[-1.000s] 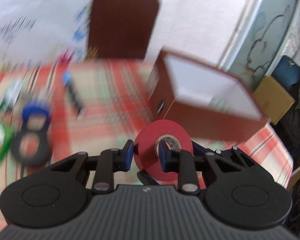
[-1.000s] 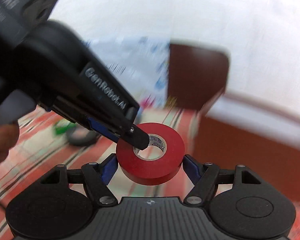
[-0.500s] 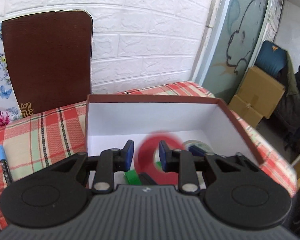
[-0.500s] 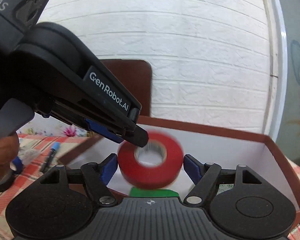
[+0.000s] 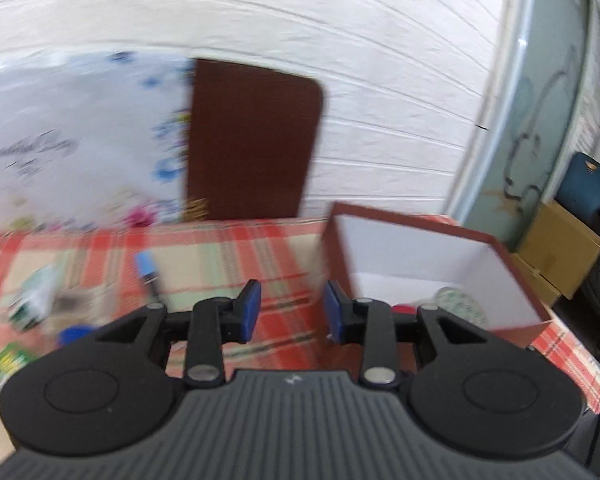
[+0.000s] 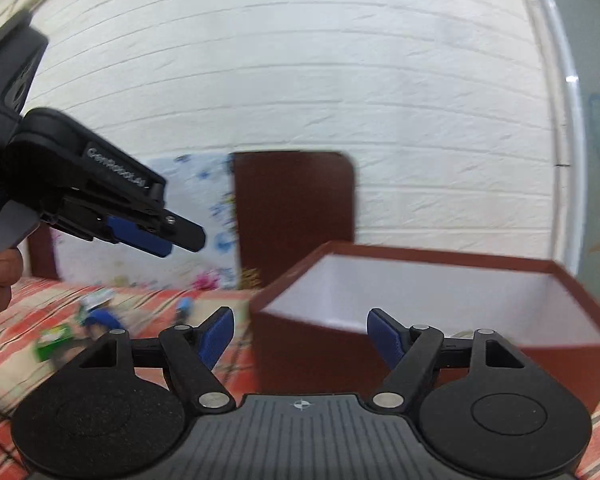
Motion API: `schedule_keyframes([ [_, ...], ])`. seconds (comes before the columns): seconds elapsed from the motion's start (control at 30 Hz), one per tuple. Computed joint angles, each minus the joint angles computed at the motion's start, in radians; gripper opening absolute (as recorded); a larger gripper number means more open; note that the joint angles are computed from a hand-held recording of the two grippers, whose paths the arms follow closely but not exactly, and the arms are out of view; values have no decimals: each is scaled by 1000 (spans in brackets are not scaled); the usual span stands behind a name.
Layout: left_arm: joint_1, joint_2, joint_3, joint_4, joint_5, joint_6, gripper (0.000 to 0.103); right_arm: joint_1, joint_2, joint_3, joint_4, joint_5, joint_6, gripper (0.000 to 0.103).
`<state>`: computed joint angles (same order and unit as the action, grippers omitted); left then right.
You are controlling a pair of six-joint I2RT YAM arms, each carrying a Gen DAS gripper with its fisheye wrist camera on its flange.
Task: Organize objects
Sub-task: 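Move the right gripper to the black tape roll and grasp its rim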
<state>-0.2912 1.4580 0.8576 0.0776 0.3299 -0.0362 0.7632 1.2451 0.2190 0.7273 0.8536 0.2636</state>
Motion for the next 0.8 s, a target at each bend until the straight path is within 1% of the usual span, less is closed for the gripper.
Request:
schedule_keyframes([
  [0.07, 97, -44, -73, -9, 11, 26, 37, 39, 67, 57, -55, -41, 60, 72],
  [0.13, 201, -61, -134, -6, 18, 82, 37, 54, 184, 114, -63, -121, 133, 72],
  [0.17, 250, -62, -163, 7, 6, 111, 37, 67, 214, 141, -95, -155, 171, 72],
  [0.23, 357, -24, -185, 22, -4, 147, 37, 87, 290, 214, -157, -217, 219, 72],
  [0.3, 468, 39, -176, 36, 16, 157, 37, 107, 361, 295, -211, -254, 221, 72],
  [0.37, 552, 126, -153, 81, 6, 157, 40, 114, 412, 365, -254, -294, 200, 72],
  [0.43, 616, 229, -111, 111, 12, 138, 40, 122, 451, 426, -295, -322, 188, 72],
  [0.47, 656, 277, -111, 161, 49, 134, 39, 125, 472, 461, -317, -329, 179, 73],
  [0.5, 687, 299, -154, 281, 104, 134, 40, 116, 498, 499, -334, -341, 158, 74],
  [0.53, 699, 321, -178, 355, 128, 143, 41, 111, 520, 532, -351, -348, 137, 77],
  [0.57, 698, 324, -197, 398, 129, 140, 44, 110, 527, 556, -375, -349, 120, 78],
  [0.63, 674, 315, -217, 428, 110, 170, 53, 99, 569, 630, -413, -355, 85, 78],
  [0.7, 648, 312, -224, 441, 81, 198, 53, 71, 626, 714, -438, -371, 40, 78],
  [0.8, 647, 330, -211, 445, 85, 196, 53, 31, 719, 840, -462, -401, -23, 78],
])
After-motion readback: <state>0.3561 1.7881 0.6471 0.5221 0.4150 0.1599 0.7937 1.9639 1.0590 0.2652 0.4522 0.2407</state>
